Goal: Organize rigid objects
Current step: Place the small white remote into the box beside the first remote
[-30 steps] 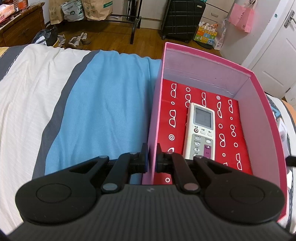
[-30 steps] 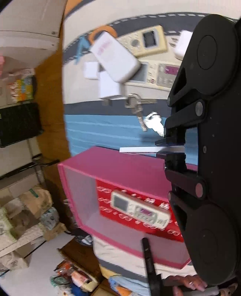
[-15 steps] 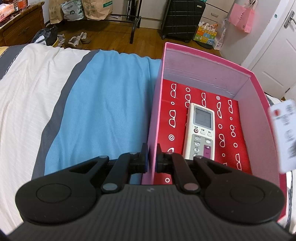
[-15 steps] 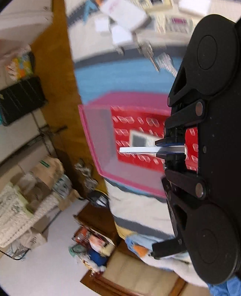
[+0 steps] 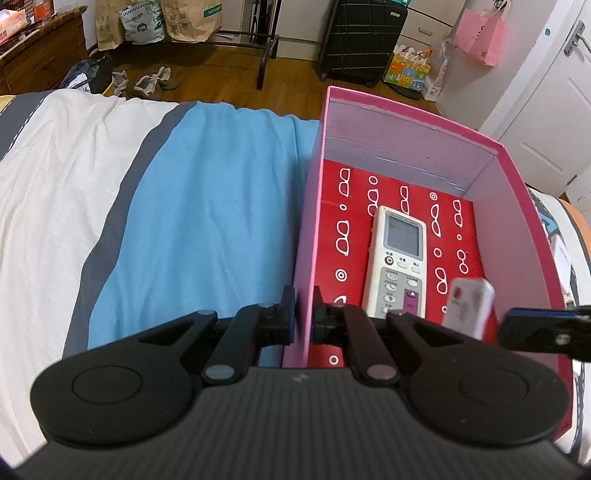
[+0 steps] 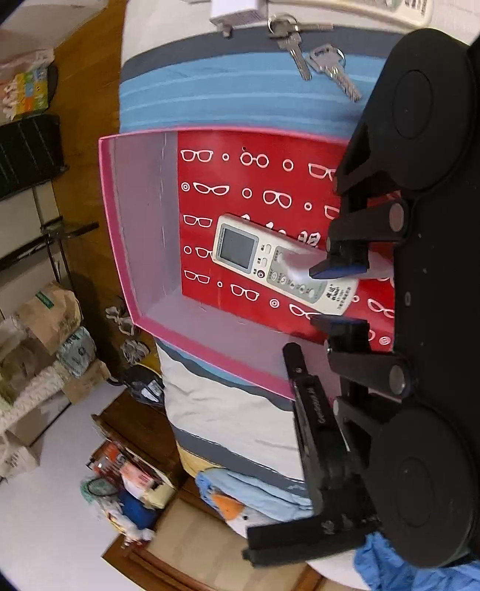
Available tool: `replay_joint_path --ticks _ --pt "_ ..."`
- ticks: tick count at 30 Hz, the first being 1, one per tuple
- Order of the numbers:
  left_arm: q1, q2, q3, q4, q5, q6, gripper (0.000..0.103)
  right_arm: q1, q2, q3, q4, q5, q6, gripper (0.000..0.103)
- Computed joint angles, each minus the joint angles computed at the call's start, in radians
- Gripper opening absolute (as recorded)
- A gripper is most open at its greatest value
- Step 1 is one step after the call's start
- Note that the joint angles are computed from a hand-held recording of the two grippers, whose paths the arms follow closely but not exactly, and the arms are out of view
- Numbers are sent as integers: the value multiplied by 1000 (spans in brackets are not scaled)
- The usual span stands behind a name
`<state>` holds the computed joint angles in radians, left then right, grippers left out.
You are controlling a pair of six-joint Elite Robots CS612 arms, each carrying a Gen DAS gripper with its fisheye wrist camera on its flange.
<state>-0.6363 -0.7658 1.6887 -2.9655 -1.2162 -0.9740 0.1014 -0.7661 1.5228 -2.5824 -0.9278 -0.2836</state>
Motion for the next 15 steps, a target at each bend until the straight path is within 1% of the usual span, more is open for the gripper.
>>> replay_joint_path --ticks 2,7,9,11,15 --pt "0 -1 -1 4 1 1 6 -9 -16 -2 35 -14 -39 28" --pt "0 -2 -5 12 3 -1 6 -41 -60 -5 95 -111 -130 38" --pt "0 -2 -5 15 2 -3 6 -56 -67 -14 136 -167 -153 39" --pt "0 -2 -6 17 3 -3 6 -69 -65 -27 175 -234 -152 39" --pt "-1 -3 -6 20 4 -2 6 -94 -44 -45 214 -309 -120 40"
